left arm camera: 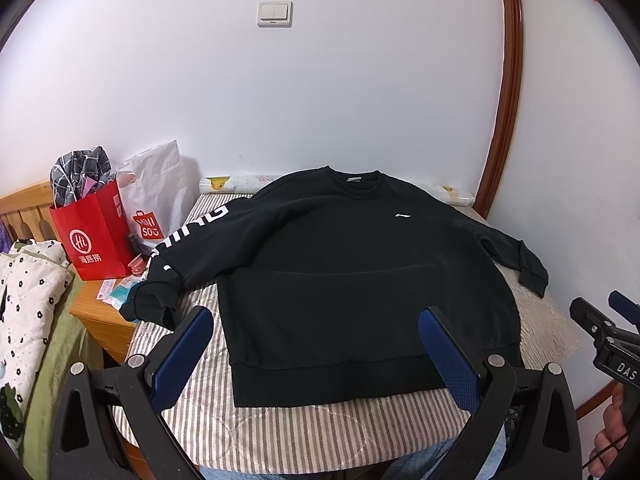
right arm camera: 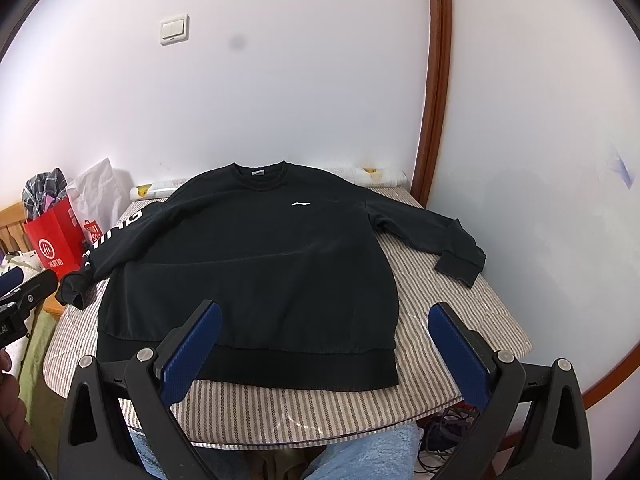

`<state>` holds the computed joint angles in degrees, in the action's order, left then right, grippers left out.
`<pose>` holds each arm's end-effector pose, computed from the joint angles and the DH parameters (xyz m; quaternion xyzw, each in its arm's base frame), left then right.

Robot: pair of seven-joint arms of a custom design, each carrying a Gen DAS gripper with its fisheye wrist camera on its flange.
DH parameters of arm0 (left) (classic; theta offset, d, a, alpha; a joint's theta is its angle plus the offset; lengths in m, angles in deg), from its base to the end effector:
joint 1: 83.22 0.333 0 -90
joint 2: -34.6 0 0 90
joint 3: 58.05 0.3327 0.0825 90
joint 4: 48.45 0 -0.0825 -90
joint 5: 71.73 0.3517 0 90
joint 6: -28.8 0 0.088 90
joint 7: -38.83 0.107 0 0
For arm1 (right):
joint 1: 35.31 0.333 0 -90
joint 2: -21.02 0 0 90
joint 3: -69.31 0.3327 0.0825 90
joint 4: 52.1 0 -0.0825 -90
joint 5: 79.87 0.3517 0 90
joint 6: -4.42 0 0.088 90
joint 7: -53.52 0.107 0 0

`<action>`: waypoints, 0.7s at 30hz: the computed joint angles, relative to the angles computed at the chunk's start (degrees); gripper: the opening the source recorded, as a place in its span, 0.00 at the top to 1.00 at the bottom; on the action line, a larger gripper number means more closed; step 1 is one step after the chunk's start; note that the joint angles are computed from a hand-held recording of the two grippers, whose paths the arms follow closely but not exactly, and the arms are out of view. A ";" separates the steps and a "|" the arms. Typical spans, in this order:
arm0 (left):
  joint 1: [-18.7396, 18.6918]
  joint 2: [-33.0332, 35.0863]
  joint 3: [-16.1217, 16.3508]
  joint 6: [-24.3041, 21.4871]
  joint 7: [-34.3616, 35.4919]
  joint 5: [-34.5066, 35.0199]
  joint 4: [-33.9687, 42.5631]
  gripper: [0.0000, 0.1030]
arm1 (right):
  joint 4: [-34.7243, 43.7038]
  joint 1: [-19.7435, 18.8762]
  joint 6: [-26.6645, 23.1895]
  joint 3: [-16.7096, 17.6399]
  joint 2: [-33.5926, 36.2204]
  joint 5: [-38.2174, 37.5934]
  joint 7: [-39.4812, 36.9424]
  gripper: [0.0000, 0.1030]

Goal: Fold small clothes

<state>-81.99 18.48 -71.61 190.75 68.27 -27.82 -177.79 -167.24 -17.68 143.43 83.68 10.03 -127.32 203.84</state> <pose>0.4567 -0.1485 0.5889 -0.6821 0.5657 -0.3232 0.3320 0.4313 0.2801 0.6298 -0.6297 0.6331 -0.3579 0.2731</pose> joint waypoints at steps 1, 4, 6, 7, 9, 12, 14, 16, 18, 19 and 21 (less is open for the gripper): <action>0.31 0.14 -0.15 0.34 -0.45 0.60 0.01 0.00 | -0.07 0.00 0.20 -0.02 0.03 -0.06 0.02 0.01; 0.66 0.90 0.35 2.42 -1.11 1.09 -0.33 0.00 | -0.58 -0.17 2.14 -0.45 0.24 -0.34 -0.15 0.01; 0.04 1.69 1.89 5.41 0.58 -0.79 -1.18 0.00 | -0.82 -0.28 3.60 -0.90 0.78 0.28 -0.98 0.01; 0.04 2.27 2.60 7.66 1.47 -1.52 -1.69 0.00 | -0.83 -0.36 4.02 -1.10 1.21 0.63 -1.21 0.01; 1.97 3.40 1.71 9.54 0.20 -0.21 -1.79 0.00 | -0.14 -0.27 3.58 -1.12 2.42 0.94 -1.25 0.01; 3.03 6.11 1.74 11.03 -0.36 0.64 -1.33 0.00 | 0.89 0.45 2.98 -1.39 4.40 -0.02 -0.92 0.01; 1.96 8.31 3.23 11.92 2.36 -2.16 -1.20 0.00 | 1.06 0.94 3.81 -1.96 5.55 -1.53 -0.03 0.01; 2.15 10.41 3.47 10.99 2.16 -2.21 -0.39 0.01 | 1.17 1.47 5.06 -2.79 6.64 -1.88 0.37 0.01; 2.31 12.28 3.97 9.98 0.94 -0.52 0.56 0.01 | 1.44 1.91 6.76 -3.74 8.05 -2.12 0.47 0.02; 2.38 13.29 4.37 9.09 -0.15 0.73 1.20 0.01 | 1.67 2.13 7.75 -4.25 8.92 -1.77 -0.06 0.02; 2.11 14.85 5.63 7.74 -1.07 1.16 2.04 0.02 | 2.53 2.75 8.44 -5.19 10.64 -0.78 -1.66 0.02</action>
<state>-79.88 33.32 -65.98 198.49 67.21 -26.67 -175.75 -164.72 -14.93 151.88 78.50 20.66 -128.10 202.18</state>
